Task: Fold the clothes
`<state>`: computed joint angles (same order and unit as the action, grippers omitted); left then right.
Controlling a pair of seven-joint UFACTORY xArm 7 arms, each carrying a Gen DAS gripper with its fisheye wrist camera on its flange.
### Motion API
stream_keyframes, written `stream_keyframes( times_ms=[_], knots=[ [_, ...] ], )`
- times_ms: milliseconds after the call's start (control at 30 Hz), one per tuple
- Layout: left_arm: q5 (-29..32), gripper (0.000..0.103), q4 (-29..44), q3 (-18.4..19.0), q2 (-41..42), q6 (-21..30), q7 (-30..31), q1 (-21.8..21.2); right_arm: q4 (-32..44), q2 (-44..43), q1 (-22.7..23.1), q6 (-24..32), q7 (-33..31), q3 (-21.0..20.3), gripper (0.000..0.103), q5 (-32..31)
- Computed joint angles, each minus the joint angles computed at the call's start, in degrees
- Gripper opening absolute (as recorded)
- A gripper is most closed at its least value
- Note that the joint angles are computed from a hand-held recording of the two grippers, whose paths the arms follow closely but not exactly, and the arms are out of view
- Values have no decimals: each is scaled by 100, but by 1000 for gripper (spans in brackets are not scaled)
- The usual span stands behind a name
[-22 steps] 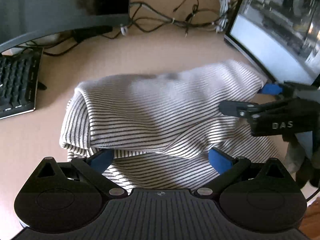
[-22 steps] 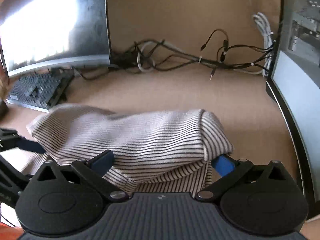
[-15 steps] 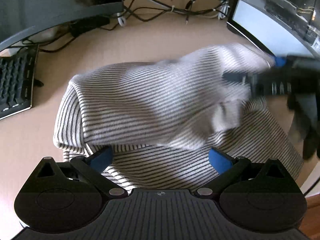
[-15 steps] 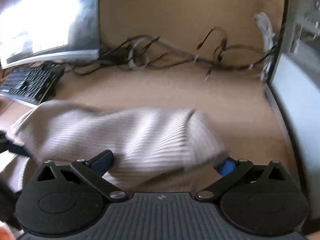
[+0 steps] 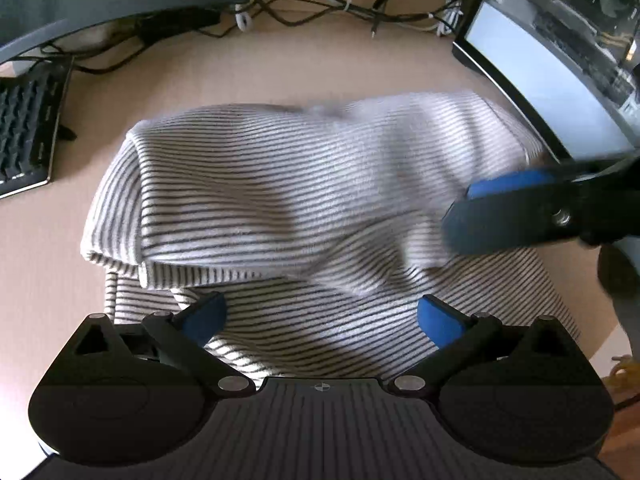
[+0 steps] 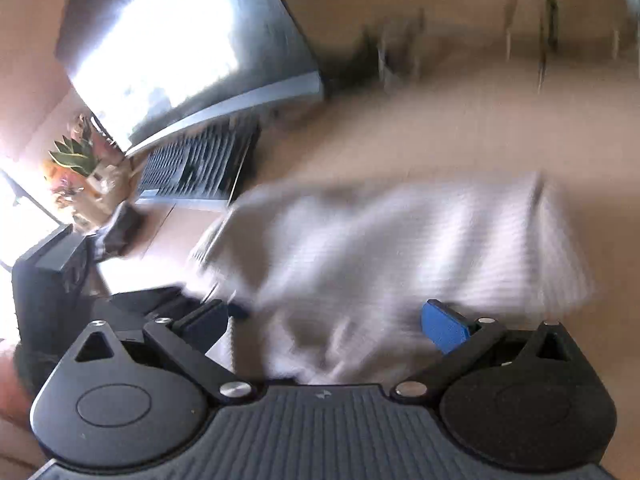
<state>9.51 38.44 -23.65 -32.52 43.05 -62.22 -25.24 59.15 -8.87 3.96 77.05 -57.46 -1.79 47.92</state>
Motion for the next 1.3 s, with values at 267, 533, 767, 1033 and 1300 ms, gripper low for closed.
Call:
stream_keyframes(
  times_ms=[267,533,767,1033,1300],
  knots=[
    [74,103,46,-82,-58,-29,-247,23,-4,4,73,87,1632,82,103,-47],
    [214,103,-216,-220,-353,-313,-529,72,-215,-165,155,379,2159,209,103,-749],
    [190,103,-247,-132,-412,-242,-177,-18,-412,-394,325,-1197,2169,185,103,660],
    [78,103,-294,-82,-509,-241,-33,-14,-1002,-1511,512,-2555,-494,-362,103,1883],
    [-107,103,-309,-72,-571,-143,124,-50,-1608,-1182,550,-2965,256,59,103,307]
  ],
)
